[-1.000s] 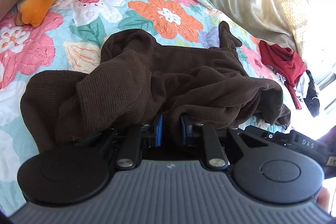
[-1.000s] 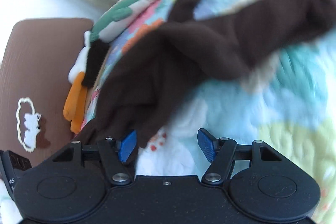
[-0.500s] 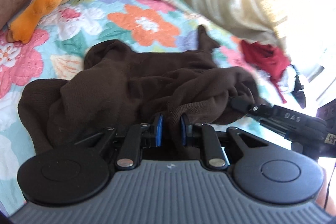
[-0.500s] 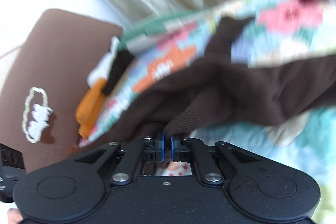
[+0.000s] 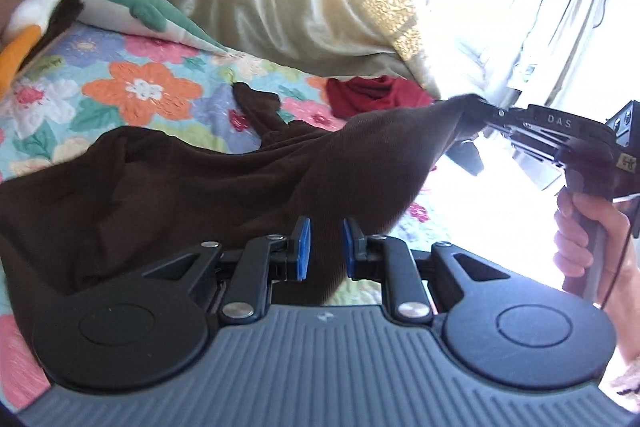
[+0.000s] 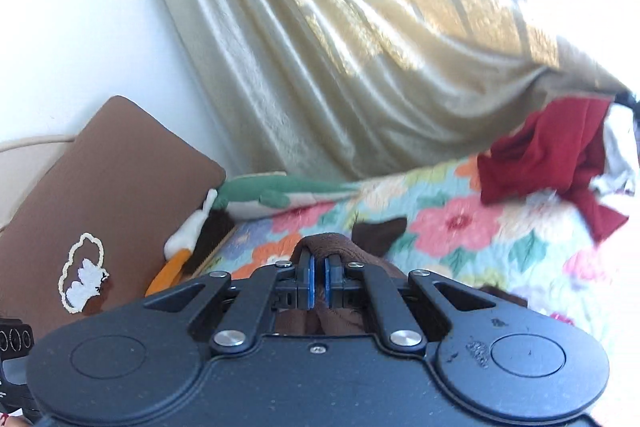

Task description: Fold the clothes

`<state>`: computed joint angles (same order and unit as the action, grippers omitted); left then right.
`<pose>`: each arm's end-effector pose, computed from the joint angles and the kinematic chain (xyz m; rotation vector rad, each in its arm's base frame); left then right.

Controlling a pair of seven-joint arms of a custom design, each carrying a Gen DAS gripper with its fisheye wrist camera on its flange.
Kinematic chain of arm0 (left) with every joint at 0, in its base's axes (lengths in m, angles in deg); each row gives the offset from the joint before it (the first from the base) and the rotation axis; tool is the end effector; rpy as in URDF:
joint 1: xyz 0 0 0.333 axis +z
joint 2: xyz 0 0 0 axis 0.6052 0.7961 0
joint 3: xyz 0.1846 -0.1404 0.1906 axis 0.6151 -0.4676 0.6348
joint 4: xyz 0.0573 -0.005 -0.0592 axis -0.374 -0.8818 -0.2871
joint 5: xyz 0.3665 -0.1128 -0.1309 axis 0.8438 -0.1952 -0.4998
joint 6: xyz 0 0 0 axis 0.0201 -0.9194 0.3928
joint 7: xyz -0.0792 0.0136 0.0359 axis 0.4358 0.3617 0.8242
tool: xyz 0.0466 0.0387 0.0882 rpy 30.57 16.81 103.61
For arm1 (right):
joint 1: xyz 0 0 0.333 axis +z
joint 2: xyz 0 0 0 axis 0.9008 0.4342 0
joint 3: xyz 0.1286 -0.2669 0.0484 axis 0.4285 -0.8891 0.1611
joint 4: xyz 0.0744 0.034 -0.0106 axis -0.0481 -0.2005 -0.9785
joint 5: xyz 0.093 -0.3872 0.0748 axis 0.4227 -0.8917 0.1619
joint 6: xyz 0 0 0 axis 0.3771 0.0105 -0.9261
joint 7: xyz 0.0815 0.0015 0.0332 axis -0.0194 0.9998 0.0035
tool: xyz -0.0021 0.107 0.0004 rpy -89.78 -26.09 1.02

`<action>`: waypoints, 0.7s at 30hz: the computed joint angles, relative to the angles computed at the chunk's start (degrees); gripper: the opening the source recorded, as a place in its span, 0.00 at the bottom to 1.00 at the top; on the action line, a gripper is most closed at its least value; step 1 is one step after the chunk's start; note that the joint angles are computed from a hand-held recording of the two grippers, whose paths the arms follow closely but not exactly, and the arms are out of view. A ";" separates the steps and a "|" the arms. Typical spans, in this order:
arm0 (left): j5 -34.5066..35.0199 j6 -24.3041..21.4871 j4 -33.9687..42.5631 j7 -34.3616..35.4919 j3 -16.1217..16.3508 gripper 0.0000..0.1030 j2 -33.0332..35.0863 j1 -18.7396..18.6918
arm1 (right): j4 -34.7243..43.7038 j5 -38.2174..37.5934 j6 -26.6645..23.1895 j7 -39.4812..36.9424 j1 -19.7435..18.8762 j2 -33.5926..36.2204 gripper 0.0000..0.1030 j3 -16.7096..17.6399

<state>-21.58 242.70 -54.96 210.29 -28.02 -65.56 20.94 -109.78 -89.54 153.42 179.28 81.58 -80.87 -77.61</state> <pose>0.5014 -0.1670 0.5300 -1.6655 2.0197 -1.5052 0.5254 0.2974 0.5833 -1.3582 1.3969 -0.5277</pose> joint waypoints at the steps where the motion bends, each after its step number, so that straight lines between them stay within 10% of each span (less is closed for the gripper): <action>1: 0.28 -0.29 0.00 -0.19 -0.12 0.18 0.13 -0.06 | 0.47 -1.70 -2.09 -0.73 0.20 -0.33 0.06 0.21; 6: 8.94 1.01 1.02 -3.68 -2.72 0.59 3.16 0.10 | 1.04 1.21 -3.66 -6.14 0.77 1.03 0.06 0.47; 9: 28.43 2.04 1.91 -18.50 -6.78 1.00 6.66 3.08 | 1.62 2.89 -2.97 -7.54 1.49 2.23 0.06 0.02; 10: 35.28 2.24 2.27 -23.53 -7.69 0.99 7.92 4.01 | 1.81 3.48 -2.71 -8.14 1.74 2.50 0.06 -0.16; 12: 45.81 2.71 2.93 -30.87 -8.35 0.87 10.20 4.93 | 2.09 4.40 -1.98 -9.09 2.15 2.81 0.06 -0.61; 15: 45.50 2.36 4.11 -32.82 -6.57 0.04 10.94 4.44 | 2.02 7.26 -2.12 -12.70 2.53 2.69 0.06 -0.76; 21: 20.17 6.22 2.08 -13.72 0.60 0.04 2.90 -0.69 | 0.04 15.06 -2.05 -21.48 2.07 0.25 0.06 -0.33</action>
<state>-1.41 248.91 -52.88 196.57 -27.41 -62.66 20.25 -109.74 -74.48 151.37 157.80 83.65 -80.62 -77.94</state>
